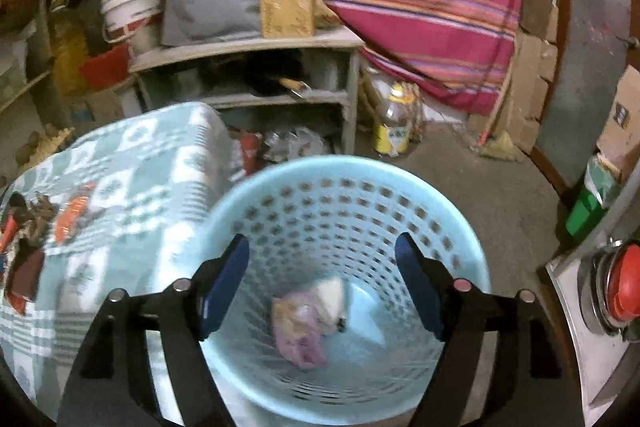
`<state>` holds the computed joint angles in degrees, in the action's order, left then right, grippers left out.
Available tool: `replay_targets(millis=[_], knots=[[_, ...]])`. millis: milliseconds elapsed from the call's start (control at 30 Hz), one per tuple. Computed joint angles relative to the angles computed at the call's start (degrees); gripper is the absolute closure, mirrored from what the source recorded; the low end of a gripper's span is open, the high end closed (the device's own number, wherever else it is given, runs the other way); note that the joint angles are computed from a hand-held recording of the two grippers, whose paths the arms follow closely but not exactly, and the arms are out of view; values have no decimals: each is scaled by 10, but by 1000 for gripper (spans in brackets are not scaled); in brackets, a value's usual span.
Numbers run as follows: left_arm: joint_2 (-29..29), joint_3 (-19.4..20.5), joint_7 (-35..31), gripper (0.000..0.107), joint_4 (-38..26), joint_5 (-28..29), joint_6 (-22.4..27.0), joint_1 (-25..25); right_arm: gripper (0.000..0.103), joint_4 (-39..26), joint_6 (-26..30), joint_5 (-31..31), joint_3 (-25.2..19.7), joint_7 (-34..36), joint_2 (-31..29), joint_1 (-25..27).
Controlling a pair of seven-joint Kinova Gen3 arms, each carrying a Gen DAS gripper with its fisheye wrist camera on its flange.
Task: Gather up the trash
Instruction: 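Open the left gripper dropping the cloth while the right gripper drops the pink bag into the basket, then return to the table and grasp the blue plastic bag with the left gripper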
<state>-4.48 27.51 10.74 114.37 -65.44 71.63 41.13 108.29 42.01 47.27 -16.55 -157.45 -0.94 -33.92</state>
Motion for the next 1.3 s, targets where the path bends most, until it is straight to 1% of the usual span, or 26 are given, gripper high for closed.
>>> replay_targets(millis=[33,67,200,300,367,500,533,667,700,867,967,1000,1067,1100,1133,1167,1233,1300], knots=[[-24,-8,-4,10,15,14,-1,-3,23,-6,5,14,-9,-12,3,-8],[-38,-7,-6,10,23,22,-2,-9,21,-11,12,34,-19,-31,8,-21],[-101,-4,-18,10,63,61,15,-42,20,-36,30,72,-33,-63,30,-66],[-165,-32,-38,10,98,102,3,-63,20,-60,40,88,-31,-75,53,-104],[-195,-46,-51,10,116,121,-1,-76,20,-77,44,96,-26,-87,71,-129],[-246,-66,-76,10,153,153,-3,-99,20,-104,38,98,-9,-99,98,-168],[-262,-78,-88,10,165,165,-5,-101,20,-114,41,100,-5,-101,107,-179],[-307,-103,-126,10,197,199,-13,-112,20,-147,50,91,11,-82,136,-215],[-321,-116,-138,10,206,206,-17,-113,20,-158,57,92,15,-79,146,-226],[-353,-173,-191,11,230,229,-46,-125,20,-191,66,73,37,-56,174,-258],[-359,-199,-229,14,237,239,-63,-129,20,-208,68,61,48,-42,189,-271],[-358,-199,-237,16,239,242,-67,-134,20,-213,69,58,52,-37,194,-275],[-358,-210,-258,24,246,241,-79,-142,20,-218,68,55,60,-31,200,-282],[-358,-217,-268,32,248,243,-86,-145,20,-222,69,52,62,-26,205,-284],[-361,-234,-282,38,250,245,-98,-144,20,-223,67,49,65,-23,209,-285],[-364,-246,-293,42,251,246,-108,-146,20,-227,65,45,68,-19,213,-287],[-369,-265,-312,61,254,249,-126,-151,20,-232,62,39,73,-13,219,-289],[-373,-272,-328,70,255,252,-139,-161,20,-239,58,33,78,-6,225,-291]])
